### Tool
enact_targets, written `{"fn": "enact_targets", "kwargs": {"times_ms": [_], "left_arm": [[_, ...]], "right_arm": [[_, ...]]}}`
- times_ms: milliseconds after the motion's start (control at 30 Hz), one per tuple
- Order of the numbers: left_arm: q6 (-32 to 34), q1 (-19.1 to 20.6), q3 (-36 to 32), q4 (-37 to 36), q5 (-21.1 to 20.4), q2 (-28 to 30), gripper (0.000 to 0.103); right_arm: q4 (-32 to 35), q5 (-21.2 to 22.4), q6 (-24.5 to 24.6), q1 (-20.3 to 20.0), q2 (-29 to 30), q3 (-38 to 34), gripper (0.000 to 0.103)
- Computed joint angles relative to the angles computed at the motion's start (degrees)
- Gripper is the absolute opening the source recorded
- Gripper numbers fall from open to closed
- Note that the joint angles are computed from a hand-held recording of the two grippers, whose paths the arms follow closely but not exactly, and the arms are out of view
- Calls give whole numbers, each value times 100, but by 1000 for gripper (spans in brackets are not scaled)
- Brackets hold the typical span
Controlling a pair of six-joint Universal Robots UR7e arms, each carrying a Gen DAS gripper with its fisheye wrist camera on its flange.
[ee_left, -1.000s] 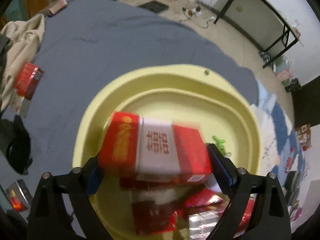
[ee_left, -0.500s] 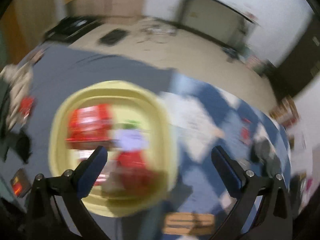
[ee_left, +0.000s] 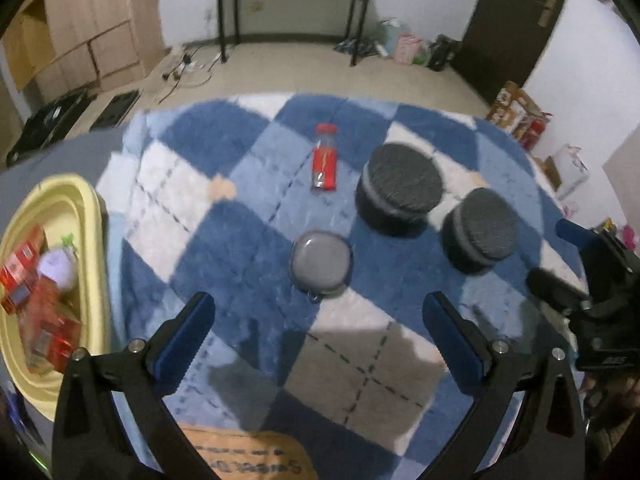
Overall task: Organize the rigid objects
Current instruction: 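Grasp the grey round tin with the left gripper while the right gripper grasps a black foam puck, then carry the grey tin and black puck into the yellow tray and release both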
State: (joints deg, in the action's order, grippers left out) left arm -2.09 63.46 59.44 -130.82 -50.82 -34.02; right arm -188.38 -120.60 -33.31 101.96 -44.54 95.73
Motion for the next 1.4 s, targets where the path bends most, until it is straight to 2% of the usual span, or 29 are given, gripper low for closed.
{"fn": "enact_targets", "kwargs": {"times_ms": [167,267,333,400,467,533,600,667,700,767,833,933,1067,1267,1333,1400], "left_arm": [[-72,159,-268,-33,-177,300,103],[82,215,-545,0,-117,531,103],[130,258,-739,84,-49,683,103],[153,302,-861,80,-21,792,102],[157,351,-905,-16,-159,841,102],[176,350,-773,-352,-123,826,97],[206,330,-650,-589,-29,803,84],[208,312,-491,-776,42,739,72],[199,311,-427,-832,9,699,62],[157,304,-332,-864,-53,619,50],[-5,290,-320,-725,-26,579,50],[-174,270,-264,-600,-52,492,50],[-98,233,45,-672,-78,210,50],[-112,142,613,-824,123,-387,50],[-58,133,824,-925,270,-656,50],[-6,158,948,-946,394,-922,50]], "right_arm": [[409,415,224,-267,-15,-218,103],[521,674,129,-373,112,-375,103],[540,734,26,-404,212,-476,103],[669,765,181,-470,299,-619,103],[685,665,217,-504,365,-702,103],[758,550,186,-542,463,-834,103],[762,414,12,-561,594,-981,102],[696,317,-212,-571,694,-1078,93],[647,142,-286,-560,776,-1161,79],[762,272,-161,-579,722,-1162,69],[812,348,42,-577,680,-1179,68],[617,450,87,-564,619,-1100,68],[507,538,106,-542,493,-936,68],[380,619,212,-473,315,-670,67],[309,686,127,-376,275,-579,67],[-33,834,-206,-239,288,-462,67]]}}
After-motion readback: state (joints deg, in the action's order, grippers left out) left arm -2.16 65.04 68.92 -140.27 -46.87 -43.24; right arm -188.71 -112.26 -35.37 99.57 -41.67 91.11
